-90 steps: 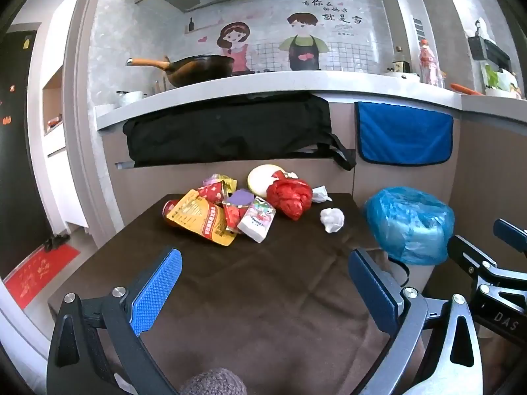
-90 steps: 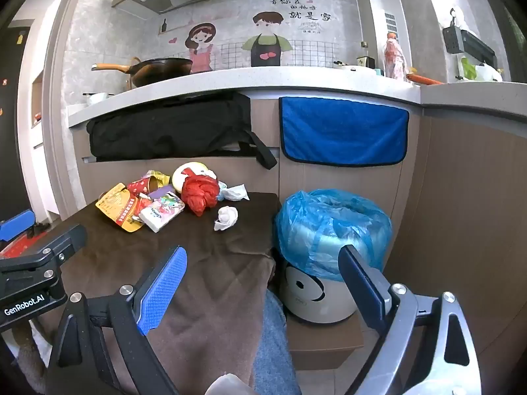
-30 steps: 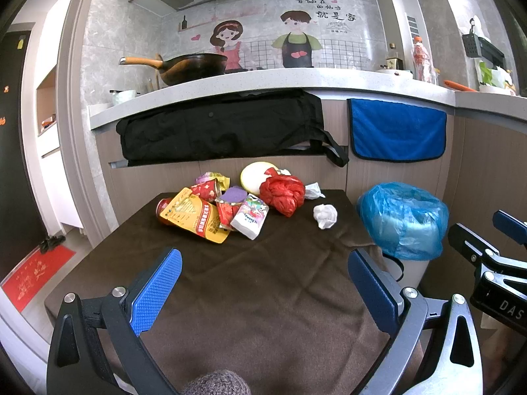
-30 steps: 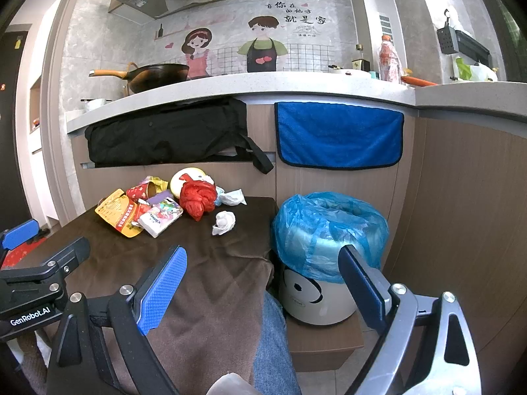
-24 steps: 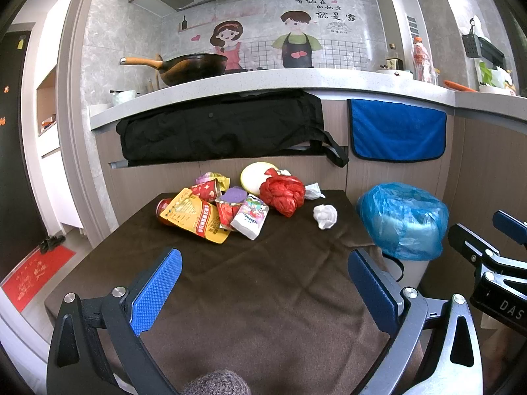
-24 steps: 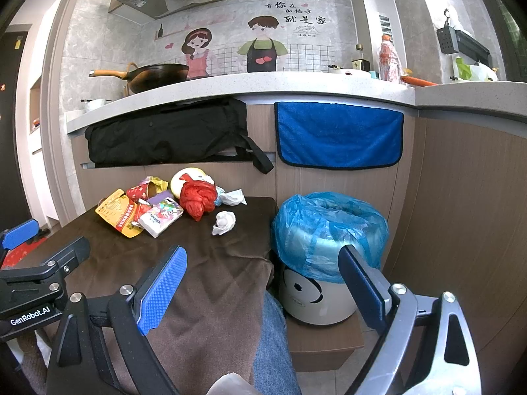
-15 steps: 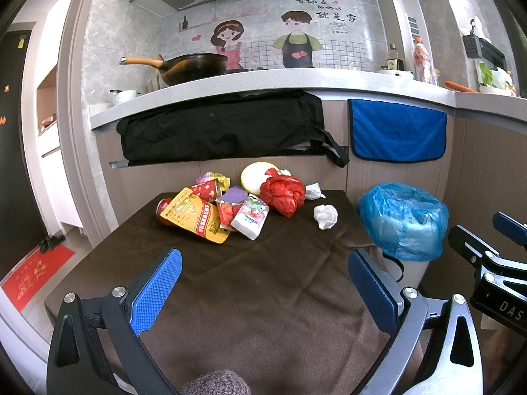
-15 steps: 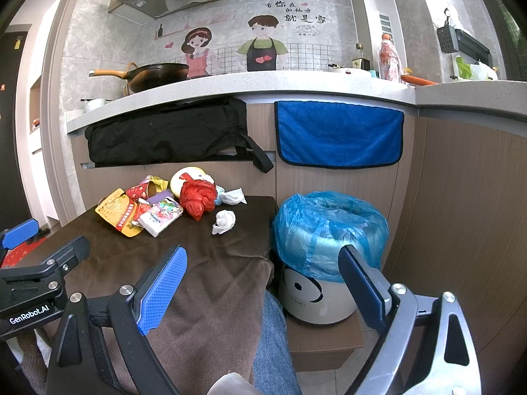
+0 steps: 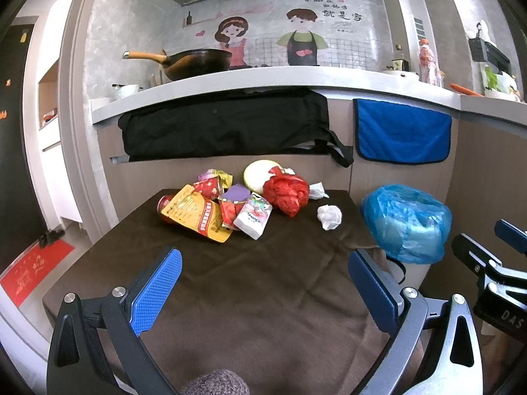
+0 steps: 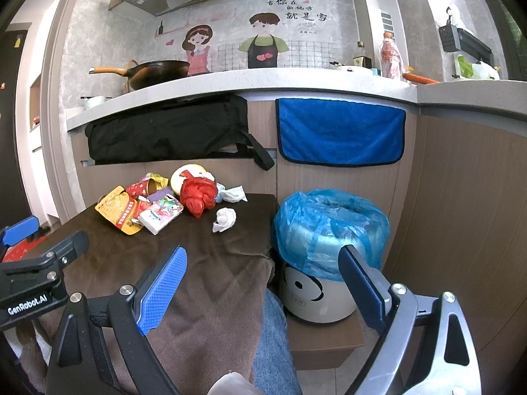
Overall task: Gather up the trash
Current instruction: 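Grasp the white crumpled tissue with the right tool while the left tool approaches the pink tissue pack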
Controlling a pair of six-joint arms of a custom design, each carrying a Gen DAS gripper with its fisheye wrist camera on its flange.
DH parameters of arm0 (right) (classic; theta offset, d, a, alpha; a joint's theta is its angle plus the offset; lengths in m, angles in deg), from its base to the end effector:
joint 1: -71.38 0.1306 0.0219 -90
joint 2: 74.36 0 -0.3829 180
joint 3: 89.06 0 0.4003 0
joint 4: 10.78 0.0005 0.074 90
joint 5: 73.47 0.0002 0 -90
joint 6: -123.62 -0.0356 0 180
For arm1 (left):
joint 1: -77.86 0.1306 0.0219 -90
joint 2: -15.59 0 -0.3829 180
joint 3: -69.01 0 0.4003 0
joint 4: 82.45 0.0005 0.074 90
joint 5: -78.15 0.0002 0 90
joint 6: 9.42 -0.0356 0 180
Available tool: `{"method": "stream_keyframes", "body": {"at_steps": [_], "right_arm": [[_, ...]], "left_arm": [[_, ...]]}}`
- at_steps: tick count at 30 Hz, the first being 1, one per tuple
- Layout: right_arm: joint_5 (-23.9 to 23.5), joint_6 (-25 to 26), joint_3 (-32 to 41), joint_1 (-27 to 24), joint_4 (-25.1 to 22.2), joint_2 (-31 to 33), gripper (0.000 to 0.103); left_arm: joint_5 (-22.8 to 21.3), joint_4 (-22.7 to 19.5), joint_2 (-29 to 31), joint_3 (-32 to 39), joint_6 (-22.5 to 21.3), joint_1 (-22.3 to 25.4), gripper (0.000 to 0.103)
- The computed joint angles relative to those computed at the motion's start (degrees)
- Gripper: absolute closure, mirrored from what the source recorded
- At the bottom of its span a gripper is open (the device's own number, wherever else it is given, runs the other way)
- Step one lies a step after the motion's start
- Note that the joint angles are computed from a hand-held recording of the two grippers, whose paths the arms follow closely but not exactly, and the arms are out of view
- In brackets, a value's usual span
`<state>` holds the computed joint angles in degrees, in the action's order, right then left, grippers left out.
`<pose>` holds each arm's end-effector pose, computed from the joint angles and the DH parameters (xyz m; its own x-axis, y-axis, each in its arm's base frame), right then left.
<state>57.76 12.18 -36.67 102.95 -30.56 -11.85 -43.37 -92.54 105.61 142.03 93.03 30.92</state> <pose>0.2907 0.1505 0.3495 -0.3613 0.1006 -0.9270 0.2419 0.9702 0.0111 0.3530 -0.3512 0.3488 -0.3694 0.1261 -0.9207 0.2308 0.9721 0.0405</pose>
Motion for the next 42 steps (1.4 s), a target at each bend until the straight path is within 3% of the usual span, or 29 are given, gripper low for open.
{"method": "stream_keyframes", "body": {"at_steps": [5, 9, 15, 21, 24, 31, 33, 38, 40, 42], "right_arm": [[-2.4, 1.8, 1.0, -1.8, 0.9, 2.4, 0.011], [-7.1, 5.1, 3.4, -5.0, 2.7, 4.7, 0.011], [-12.5, 11.1, 10.4, -9.5, 4.1, 12.7, 0.011], [-18.5, 14.3, 18.2, -13.7, 5.2, 23.0, 0.011], [-20.6, 14.9, 21.8, -14.9, 4.9, 27.9, 0.015], [-26.5, 14.3, 29.2, -17.7, 1.2, 37.0, 0.02], [-28.8, 13.3, 32.1, -18.4, -1.1, 40.1, 0.028], [-32.5, 12.7, 38.8, -19.2, -7.0, 46.7, 0.033], [-33.0, 13.8, 40.9, -19.2, -8.9, 48.7, 0.043], [-33.3, 15.1, 43.3, -19.2, -11.6, 50.8, 0.069]], "left_arm": [[2.6, -2.7, 1.5, 3.0, 1.9, 2.5, 0.003], [7.3, -2.5, 4.2, 5.8, 1.2, 6.6, 0.003], [16.4, -4.6, 10.3, 12.7, 1.1, 12.8, 0.003], [22.2, -8.4, 17.7, 20.9, -1.1, 17.3, 0.003], [23.2, -11.1, 20.7, 24.6, 0.2, 19.0, 0.003], [22.2, -10.4, 23.4, 26.5, 0.3, 20.5, 0.006], [23.4, -11.3, 24.3, 27.4, -0.3, 20.6, 0.006], [25.9, -14.9, 26.5, 30.2, -0.4, 20.8, 0.016], [26.2, -15.4, 27.1, 31.0, -0.2, 20.7, 0.017], [26.6, -15.8, 27.7, 31.8, -0.3, 20.6, 0.018]]}}
